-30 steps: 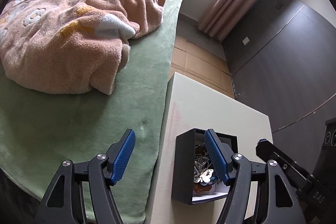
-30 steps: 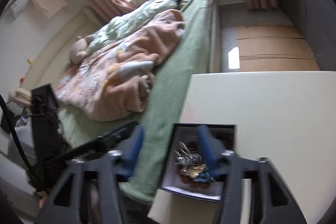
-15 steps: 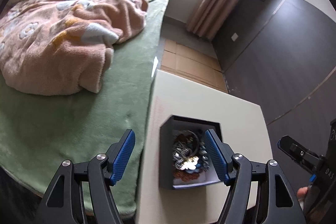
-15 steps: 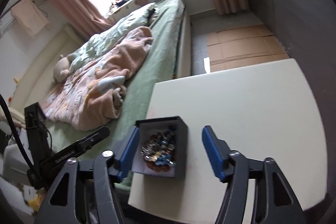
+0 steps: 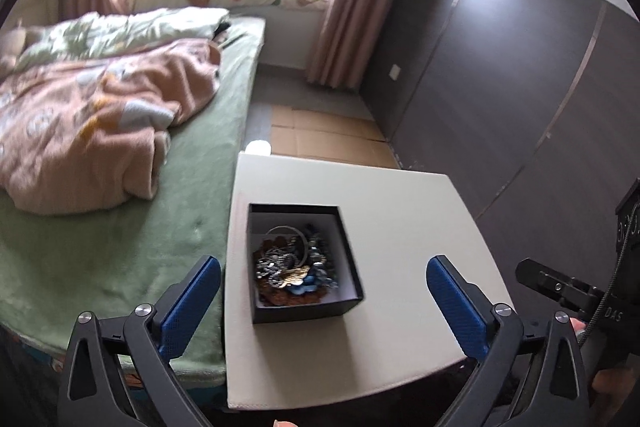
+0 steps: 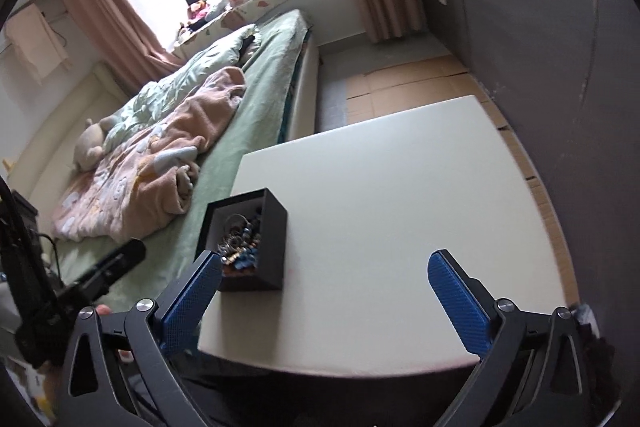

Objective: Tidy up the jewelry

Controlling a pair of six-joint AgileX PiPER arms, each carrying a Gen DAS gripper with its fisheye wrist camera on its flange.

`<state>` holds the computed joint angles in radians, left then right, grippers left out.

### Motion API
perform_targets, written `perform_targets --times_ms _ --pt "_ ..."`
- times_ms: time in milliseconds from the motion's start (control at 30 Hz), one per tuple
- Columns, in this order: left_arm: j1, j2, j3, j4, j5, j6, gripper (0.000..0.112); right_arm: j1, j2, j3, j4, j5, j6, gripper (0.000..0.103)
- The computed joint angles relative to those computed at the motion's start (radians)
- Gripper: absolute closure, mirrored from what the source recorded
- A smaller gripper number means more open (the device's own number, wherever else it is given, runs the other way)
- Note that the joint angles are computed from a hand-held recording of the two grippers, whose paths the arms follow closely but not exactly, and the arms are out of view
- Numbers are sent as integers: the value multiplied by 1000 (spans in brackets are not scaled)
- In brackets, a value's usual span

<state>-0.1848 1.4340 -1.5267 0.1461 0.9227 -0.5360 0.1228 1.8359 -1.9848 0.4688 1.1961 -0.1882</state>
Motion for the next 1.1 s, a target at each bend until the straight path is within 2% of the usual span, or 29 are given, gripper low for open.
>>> perform_targets --times_ms 267,533,633,767,933,1100 --pt "-150 -63 35 99 11 -21 10 -82 -193 207 1 -57 -83 0" --pt "-239 -165 89 141 41 -5 10 -174 -320 312 79 -7 -179 0" --pt "-263 -195 100 172 57 -16 10 -185 -363 366 89 -16 -197 0" --pt "-266 -213 122 169 36 -27 10 -202 -391 418 121 -30 -218 0" --pt "-271 -217 139 200 18 -84 10 -165 -431 459 63 -99 -181 0" --pt "-301 -229 155 263 19 -156 10 -172 -489 521 77 -153 -196 0"
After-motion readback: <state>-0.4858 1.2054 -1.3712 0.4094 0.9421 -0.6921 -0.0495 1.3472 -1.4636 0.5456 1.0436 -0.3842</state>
